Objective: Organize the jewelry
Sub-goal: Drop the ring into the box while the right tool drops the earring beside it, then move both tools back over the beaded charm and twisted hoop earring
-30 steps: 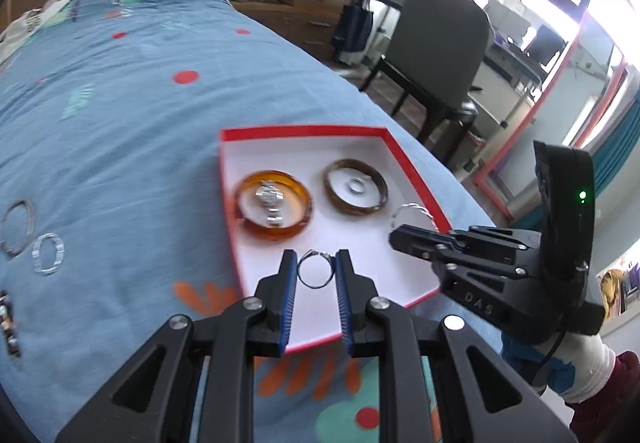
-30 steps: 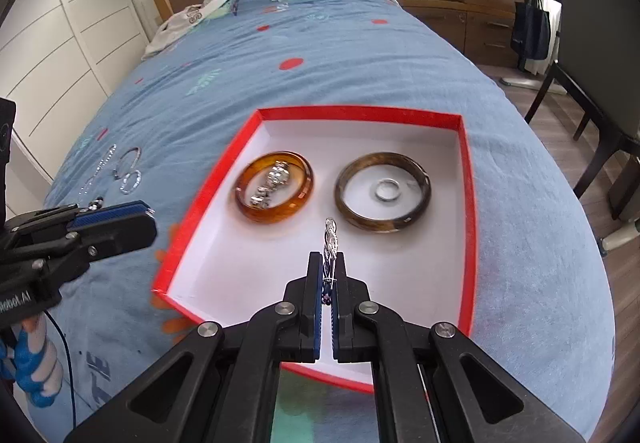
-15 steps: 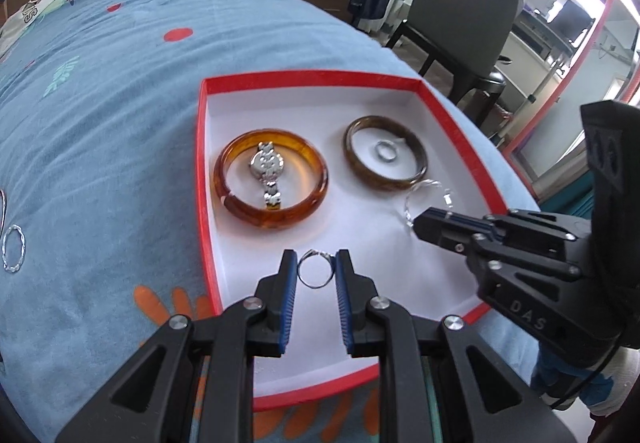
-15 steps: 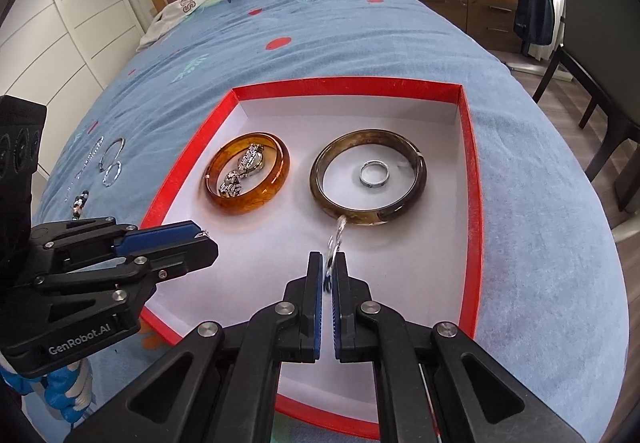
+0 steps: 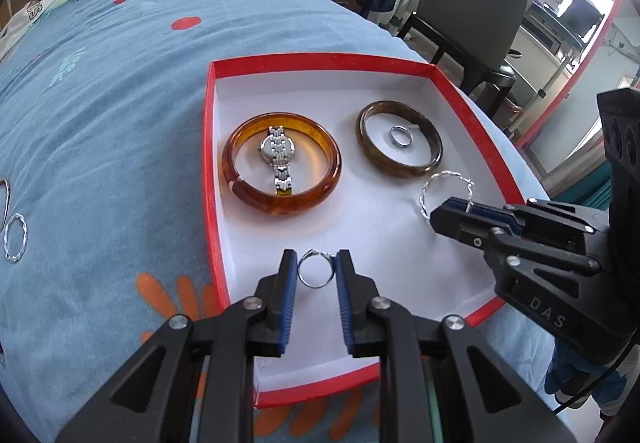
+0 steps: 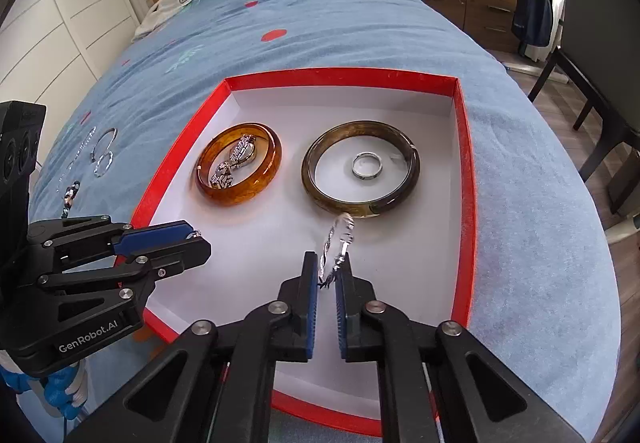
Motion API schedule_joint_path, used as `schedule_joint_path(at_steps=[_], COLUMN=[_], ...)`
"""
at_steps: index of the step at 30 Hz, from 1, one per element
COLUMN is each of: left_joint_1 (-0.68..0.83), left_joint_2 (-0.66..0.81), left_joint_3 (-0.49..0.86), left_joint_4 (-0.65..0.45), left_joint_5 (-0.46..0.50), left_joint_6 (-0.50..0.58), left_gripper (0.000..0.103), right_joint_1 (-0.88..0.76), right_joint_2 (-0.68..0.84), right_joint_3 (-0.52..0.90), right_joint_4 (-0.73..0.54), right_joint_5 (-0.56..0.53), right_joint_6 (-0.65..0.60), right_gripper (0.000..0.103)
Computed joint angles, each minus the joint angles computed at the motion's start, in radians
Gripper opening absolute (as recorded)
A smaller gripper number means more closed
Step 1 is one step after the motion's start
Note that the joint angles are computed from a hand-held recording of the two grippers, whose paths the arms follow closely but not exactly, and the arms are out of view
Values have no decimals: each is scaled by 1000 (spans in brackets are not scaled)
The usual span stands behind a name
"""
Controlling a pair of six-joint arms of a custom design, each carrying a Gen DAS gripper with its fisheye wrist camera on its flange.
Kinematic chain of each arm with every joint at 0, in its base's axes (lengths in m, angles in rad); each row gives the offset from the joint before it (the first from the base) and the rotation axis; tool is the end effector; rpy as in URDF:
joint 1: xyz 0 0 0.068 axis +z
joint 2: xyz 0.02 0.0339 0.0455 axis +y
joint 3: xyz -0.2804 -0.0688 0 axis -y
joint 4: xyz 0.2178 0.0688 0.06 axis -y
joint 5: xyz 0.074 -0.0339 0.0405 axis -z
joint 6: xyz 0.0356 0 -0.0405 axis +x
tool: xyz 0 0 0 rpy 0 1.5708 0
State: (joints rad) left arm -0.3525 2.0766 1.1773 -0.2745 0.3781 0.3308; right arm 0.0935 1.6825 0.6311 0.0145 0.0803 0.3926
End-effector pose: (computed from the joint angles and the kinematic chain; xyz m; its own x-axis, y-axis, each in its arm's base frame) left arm 0.3519 -0.1434 0.1268 -0.6709 0.5684 -0.4763 0.7113 0.6749 -0.1964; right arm 0.2663 0.0221 0.1386 -0.8119 0.3069 -0.4966 0.2795 0.9512 0.1309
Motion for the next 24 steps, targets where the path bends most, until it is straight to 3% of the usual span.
schedule_joint_path(at_steps=[4, 7, 15, 24], left_joint_1=[3, 5, 9, 41], left_joint_2=[5, 4, -30, -197], left_joint_3=[15, 18, 1, -66], left_joint_4=[-25, -37, -55, -84], left_joint_5=[5, 3, 8, 48], left_joint_6=[-5, -9, -8, 15], left_gripper=[19, 19, 25, 33], right_joint_1=[11, 15, 4, 74], right_joint_2=[-5, -17, -82, -250], right_joint_3=[15, 20, -3, -30], right_joint_4=[-26, -49, -88, -170], right_joint_5=[11, 28, 32, 100], right_joint_6=[3, 13, 42, 108], right_gripper=[21, 44, 45, 45])
